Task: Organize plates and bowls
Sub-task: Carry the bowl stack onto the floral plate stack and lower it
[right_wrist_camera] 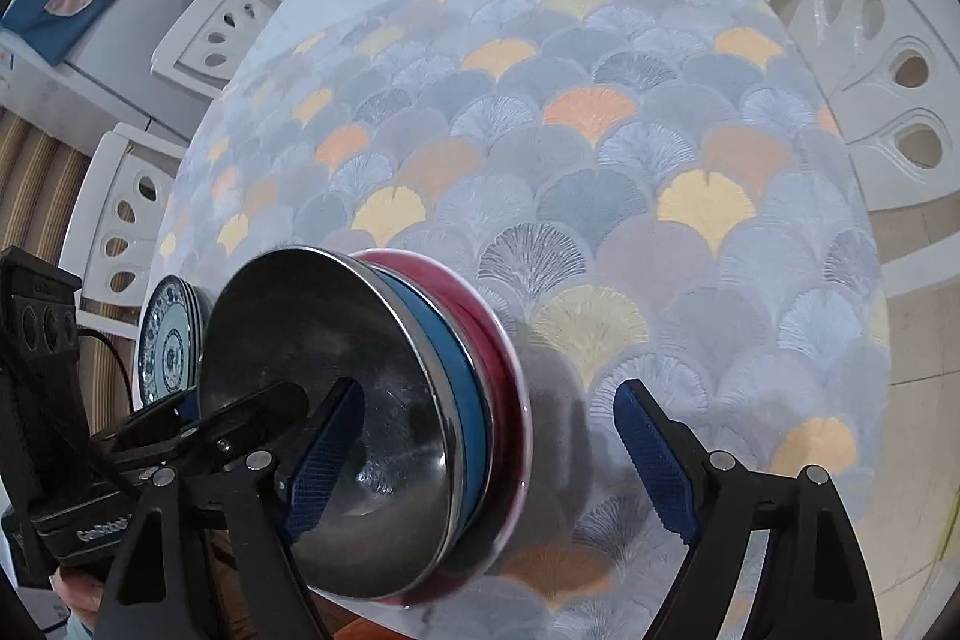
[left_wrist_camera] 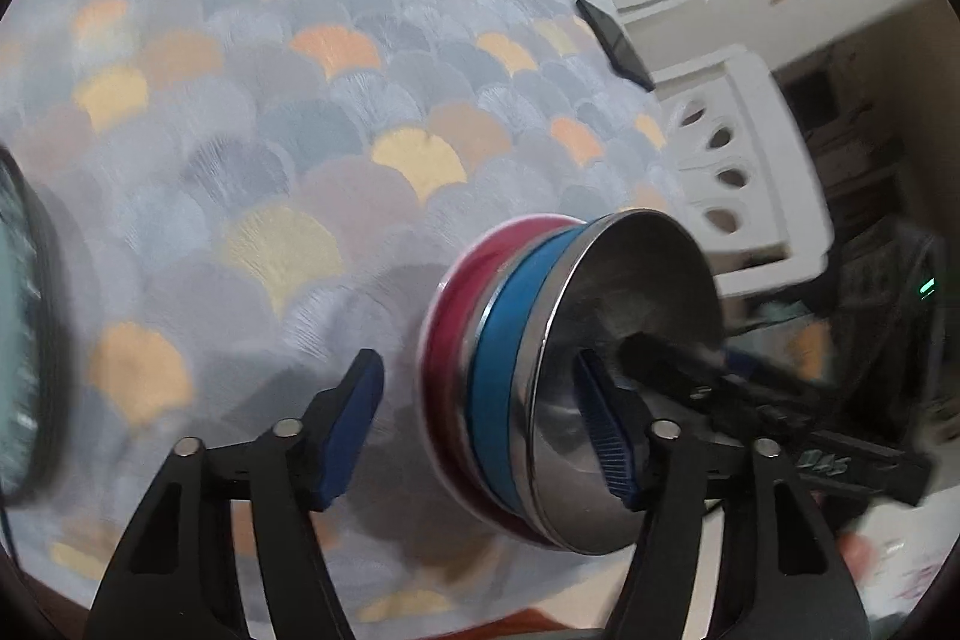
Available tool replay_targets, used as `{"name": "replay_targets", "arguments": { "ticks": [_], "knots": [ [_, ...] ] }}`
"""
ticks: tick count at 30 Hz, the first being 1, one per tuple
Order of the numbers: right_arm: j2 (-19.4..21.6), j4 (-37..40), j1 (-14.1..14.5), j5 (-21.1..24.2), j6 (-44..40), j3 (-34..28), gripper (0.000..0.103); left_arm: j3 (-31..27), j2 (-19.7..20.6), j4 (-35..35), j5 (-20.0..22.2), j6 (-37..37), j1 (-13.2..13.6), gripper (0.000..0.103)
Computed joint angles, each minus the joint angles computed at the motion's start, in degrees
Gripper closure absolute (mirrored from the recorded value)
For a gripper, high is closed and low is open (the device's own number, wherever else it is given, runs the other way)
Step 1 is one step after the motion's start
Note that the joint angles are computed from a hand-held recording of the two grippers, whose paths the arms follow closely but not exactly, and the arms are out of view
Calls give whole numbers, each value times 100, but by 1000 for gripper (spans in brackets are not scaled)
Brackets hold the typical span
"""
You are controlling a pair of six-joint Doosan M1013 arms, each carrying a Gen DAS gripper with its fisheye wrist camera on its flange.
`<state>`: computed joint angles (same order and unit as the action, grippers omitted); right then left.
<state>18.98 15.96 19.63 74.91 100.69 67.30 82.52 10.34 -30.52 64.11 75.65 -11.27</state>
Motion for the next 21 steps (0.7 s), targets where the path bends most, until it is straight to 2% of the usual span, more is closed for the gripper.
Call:
{"name": "replay_targets", "arguments": {
  "ticks": [2,7,15,21],
  "knots": [
    [21,33,4,-11,-48,16,22,115,-6,-425,-74,20,77,49],
    [70,299,-20,27,-144,70,36,244,-17,-544,-184,-143,81,58],
    [95,822,-78,13,-192,195,43,286,-15,-387,-301,-333,-6,60],
    [128,757,-56,107,-300,123,44,343,-77,-325,-424,-495,-29,60]
  ]
}}
